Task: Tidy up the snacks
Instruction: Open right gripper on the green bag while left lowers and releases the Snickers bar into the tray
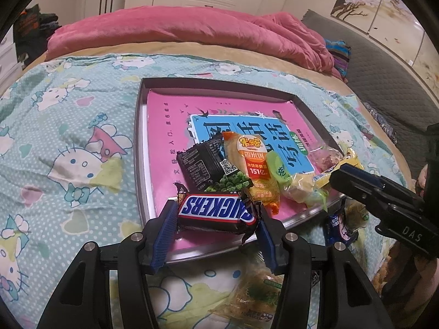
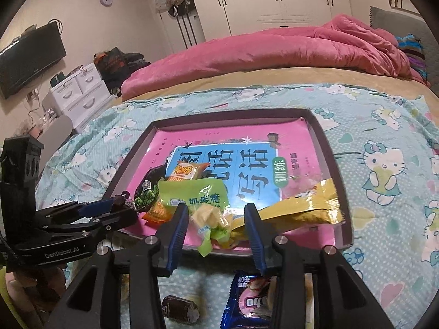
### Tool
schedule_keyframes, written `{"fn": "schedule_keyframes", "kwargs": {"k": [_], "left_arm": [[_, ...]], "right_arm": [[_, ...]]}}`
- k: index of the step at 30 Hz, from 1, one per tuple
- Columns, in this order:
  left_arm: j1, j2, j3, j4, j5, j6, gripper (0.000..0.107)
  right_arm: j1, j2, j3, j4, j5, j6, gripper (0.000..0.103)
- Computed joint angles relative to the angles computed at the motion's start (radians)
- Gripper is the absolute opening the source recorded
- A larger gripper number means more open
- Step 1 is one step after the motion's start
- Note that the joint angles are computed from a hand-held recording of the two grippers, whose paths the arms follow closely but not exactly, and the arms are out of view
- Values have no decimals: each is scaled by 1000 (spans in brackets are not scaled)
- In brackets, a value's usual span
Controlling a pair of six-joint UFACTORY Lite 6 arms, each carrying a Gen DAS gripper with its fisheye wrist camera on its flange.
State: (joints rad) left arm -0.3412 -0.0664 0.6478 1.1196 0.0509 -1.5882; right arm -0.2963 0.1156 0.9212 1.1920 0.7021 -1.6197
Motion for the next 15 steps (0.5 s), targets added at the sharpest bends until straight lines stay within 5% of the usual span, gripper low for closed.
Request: {"fn": "schedule_keyframes", "kwargs": {"k": [15], "left_arm": [[-16, -75, -31, 149, 11, -156, 64]], "right_arm": [[-81, -49, 0, 12, 57, -13, 53]]}}
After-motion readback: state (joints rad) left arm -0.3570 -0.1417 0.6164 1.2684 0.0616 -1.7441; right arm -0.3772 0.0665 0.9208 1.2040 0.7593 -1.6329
